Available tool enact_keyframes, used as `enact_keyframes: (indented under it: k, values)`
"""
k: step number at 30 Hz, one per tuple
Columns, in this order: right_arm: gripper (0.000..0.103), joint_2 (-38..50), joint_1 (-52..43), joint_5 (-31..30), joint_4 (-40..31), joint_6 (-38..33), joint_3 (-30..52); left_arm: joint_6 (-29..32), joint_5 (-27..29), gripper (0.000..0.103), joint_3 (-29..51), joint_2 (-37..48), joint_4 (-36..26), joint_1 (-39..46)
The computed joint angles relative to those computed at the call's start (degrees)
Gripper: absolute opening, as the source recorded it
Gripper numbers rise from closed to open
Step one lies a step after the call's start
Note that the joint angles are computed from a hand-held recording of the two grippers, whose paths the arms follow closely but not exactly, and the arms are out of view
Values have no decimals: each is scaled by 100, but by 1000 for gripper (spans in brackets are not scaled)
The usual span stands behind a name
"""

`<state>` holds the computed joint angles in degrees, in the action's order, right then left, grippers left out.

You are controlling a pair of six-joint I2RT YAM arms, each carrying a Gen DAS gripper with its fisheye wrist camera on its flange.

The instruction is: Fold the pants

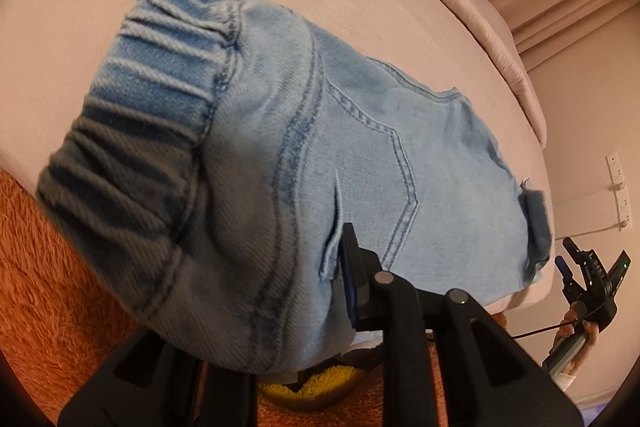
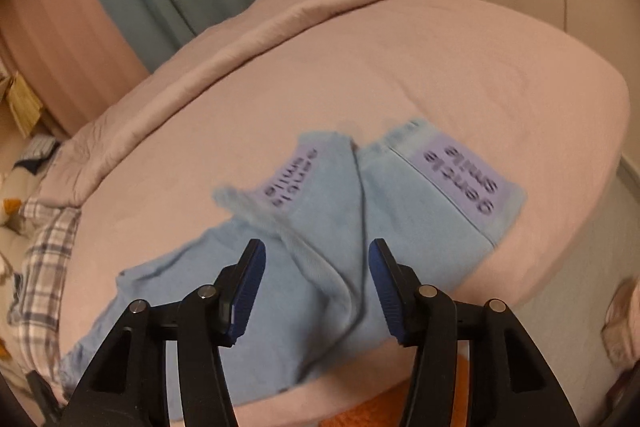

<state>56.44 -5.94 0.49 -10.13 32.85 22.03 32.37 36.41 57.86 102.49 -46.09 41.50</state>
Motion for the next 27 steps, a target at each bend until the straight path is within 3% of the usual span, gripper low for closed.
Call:
enact_keyframes:
  k: [3, 7, 13, 27]
  values:
    - [54, 649, 299, 156, 125, -231, 386, 10, -15, 21, -51, -46, 59, -25]
    - [54, 1767, 1069, 809, 164, -346, 940, 126, -9, 21, 7, 4, -26, 55]
    - [54, 2677, 1430, 1039, 196, -612, 1443, 187, -7, 22, 118, 93, -140, 86]
    - [54, 3119, 1828, 1591, -250, -1105, 1741, 108, 2, 23, 69, 67, -68, 62]
